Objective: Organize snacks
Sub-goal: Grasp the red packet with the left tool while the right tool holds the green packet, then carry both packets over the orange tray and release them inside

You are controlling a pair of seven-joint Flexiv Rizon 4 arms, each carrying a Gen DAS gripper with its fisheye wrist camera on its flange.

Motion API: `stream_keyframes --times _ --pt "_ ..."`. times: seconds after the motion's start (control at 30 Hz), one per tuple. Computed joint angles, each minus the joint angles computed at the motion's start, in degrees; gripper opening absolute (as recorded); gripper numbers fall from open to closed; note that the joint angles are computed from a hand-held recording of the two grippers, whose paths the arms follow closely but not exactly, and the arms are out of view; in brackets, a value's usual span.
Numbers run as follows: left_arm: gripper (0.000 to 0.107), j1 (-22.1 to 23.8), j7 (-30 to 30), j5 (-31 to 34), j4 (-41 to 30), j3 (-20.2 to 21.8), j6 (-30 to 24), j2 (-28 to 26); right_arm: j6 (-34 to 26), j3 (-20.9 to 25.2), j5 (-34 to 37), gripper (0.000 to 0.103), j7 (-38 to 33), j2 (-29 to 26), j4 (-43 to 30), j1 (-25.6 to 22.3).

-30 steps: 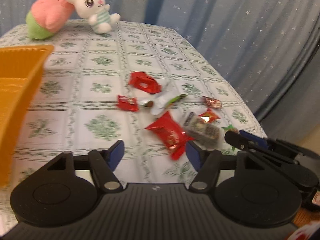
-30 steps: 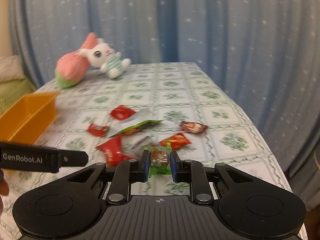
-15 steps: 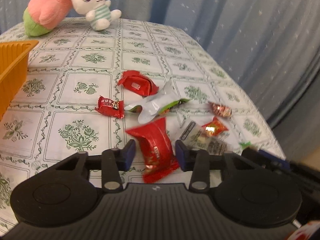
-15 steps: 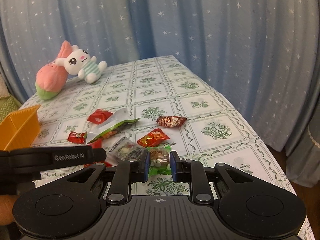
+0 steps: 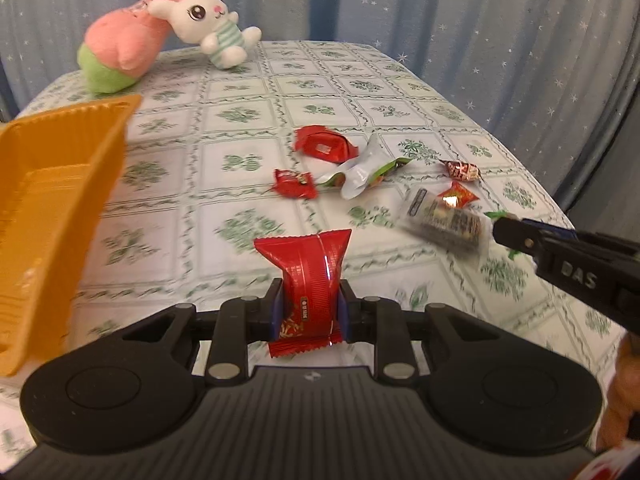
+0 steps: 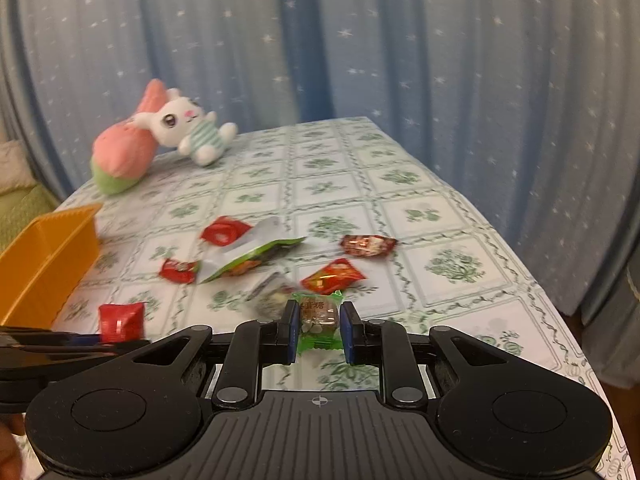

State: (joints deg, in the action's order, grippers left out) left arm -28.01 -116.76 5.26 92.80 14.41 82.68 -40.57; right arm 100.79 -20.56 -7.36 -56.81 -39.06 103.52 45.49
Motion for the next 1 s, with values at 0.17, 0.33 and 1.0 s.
stream_keyframes --times 0.17,0.33,1.0 --pt "0.024 -1.57 -1.24 1.97 5.84 1.96 2.05 5.15 0.82 -0.98 1.13 0.022 0.00 2.86 3.75 2.99" --pt "0.024 -3.77 -3.50 3.94 10.70 4.61 3.56 9.52 0.72 -3.45 2.92 0.022 0.33 7.10 8.64 8.10" --pt "0.024 -7.47 -21.08 24.53 19.69 11.72 -0.72 25.15 0.71 -13.28 2.24 0.022 -1.37 15.26 14.66 25.83"
